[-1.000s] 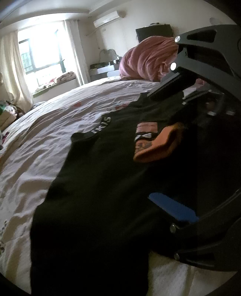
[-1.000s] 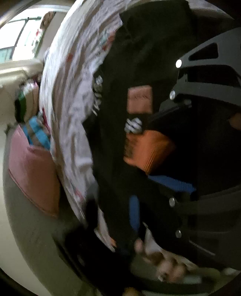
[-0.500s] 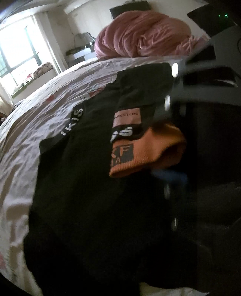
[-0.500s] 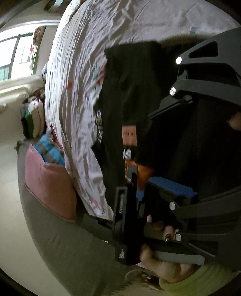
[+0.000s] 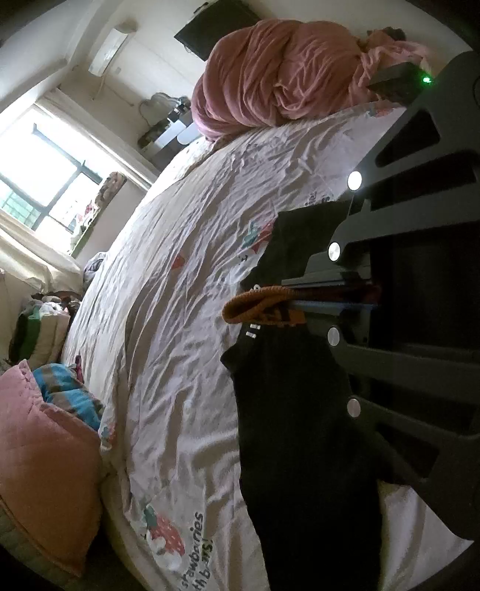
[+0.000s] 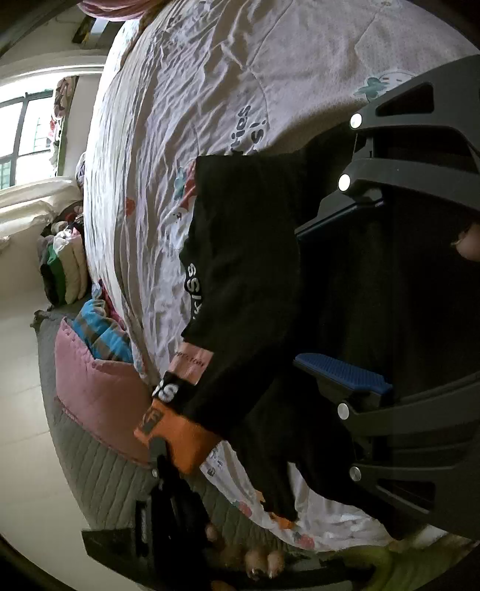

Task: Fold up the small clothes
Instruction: 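Grasp the folded cuff with the left gripper and lay it flat on the shirt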

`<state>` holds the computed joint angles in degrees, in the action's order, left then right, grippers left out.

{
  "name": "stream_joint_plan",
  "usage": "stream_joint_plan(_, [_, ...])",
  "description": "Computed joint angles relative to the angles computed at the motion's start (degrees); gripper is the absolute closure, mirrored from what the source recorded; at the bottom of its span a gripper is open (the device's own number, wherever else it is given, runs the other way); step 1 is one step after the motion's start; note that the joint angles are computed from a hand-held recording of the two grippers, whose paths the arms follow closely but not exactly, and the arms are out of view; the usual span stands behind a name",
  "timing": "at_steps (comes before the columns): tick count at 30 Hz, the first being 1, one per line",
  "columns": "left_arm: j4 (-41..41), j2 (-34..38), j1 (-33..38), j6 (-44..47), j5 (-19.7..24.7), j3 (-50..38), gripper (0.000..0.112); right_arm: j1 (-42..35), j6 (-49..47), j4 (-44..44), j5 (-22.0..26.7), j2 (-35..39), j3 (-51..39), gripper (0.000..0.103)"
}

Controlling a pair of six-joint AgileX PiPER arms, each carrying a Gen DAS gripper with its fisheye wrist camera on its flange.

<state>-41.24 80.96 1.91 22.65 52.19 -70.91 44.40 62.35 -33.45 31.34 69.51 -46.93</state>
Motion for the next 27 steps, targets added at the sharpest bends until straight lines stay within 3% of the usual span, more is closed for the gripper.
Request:
stream_joint_plan(12, [2.5, 3.0, 6.0, 1.6, -3.3, 7.1, 0.112, -3.0, -1.8, -0.4, 4.1, 4.7, -3.9, 0.042])
stream_joint_plan(18, [6.8, -0.2, 6.7, -0.2, -7.3, 8.5, 0.111, -4.6, -4.8, 0.1, 4.6, 8.6, -7.5, 0.042])
stream_joint_plan(27, [12.2, 3.7, -0.5, -3.2, -8.2, 8.7, 0.111, -6.4, -7.8, 1.2, 5.2, 15.1, -11.5, 0.041])
